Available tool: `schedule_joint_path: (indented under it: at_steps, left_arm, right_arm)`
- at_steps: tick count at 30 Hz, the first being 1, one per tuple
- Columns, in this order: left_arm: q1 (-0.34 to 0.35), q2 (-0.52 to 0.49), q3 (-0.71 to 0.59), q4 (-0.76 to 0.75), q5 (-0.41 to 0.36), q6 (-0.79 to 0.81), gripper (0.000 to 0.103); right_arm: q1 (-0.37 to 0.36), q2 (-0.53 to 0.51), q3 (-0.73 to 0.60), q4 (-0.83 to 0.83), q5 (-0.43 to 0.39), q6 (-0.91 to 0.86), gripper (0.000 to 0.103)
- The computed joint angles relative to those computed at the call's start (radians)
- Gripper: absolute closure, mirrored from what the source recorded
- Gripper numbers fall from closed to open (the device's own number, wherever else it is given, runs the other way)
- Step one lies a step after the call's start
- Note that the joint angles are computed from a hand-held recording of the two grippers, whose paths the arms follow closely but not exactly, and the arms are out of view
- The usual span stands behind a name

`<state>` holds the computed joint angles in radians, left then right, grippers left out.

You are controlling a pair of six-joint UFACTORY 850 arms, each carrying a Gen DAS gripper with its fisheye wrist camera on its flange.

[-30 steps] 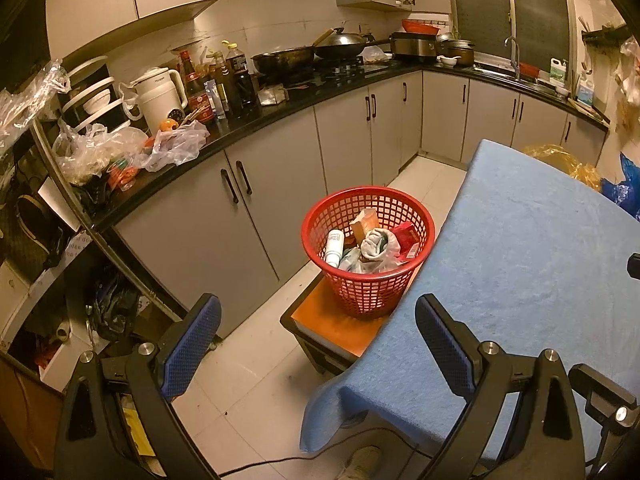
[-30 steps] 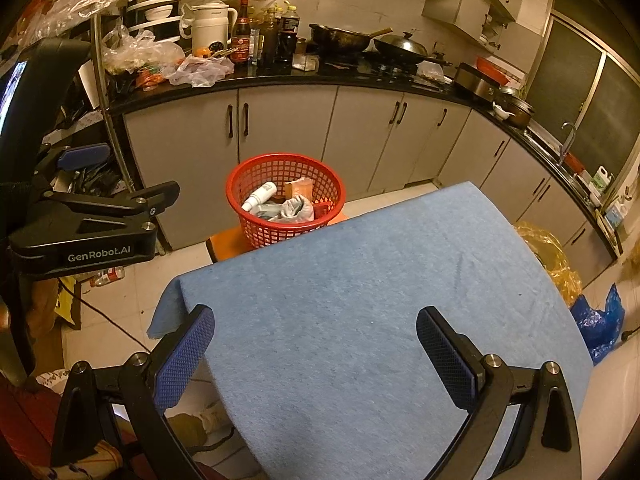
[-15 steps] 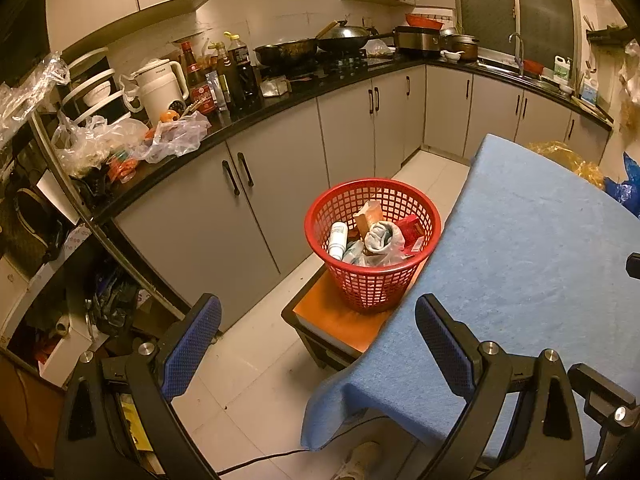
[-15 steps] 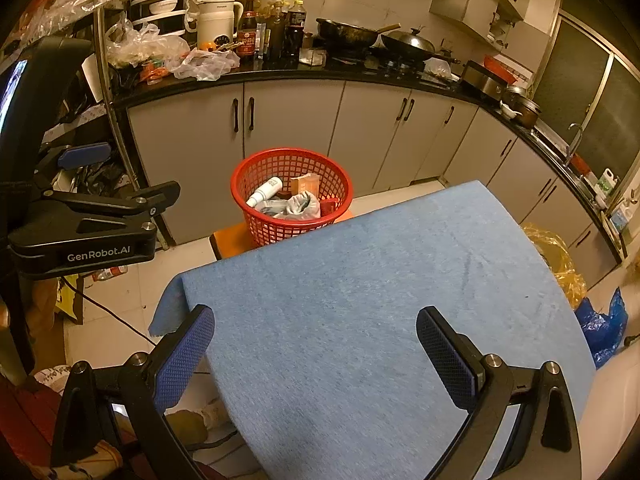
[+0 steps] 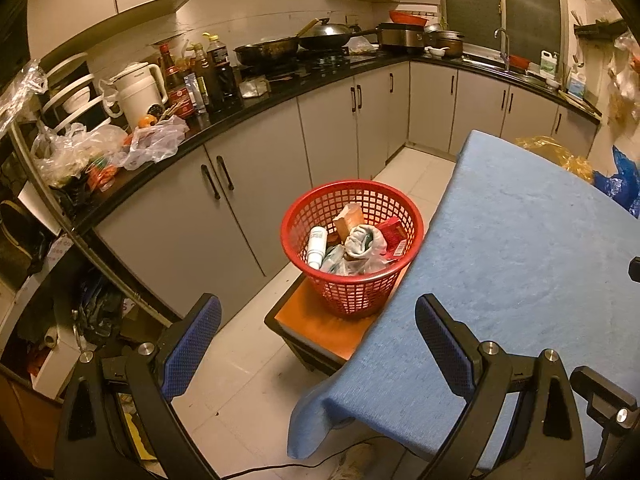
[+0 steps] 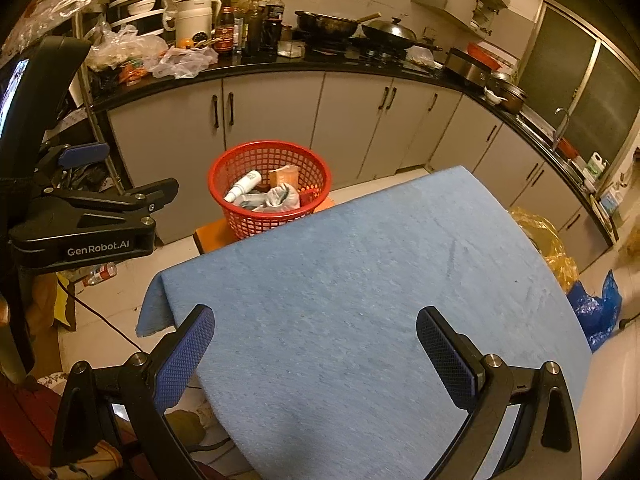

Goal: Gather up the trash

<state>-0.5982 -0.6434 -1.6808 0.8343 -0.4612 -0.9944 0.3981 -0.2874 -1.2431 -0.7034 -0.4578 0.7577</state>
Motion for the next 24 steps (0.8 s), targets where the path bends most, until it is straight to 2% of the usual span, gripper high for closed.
schedule_joint_path:
  at_steps: [24]
  left_arm:
    - [0.01,-0.048,-0.057,-0.121,0.002,0.186,0.006]
  right_arm:
    - [-0.008,-0.021,-0.002,0.029,-0.01,0.046,0.001]
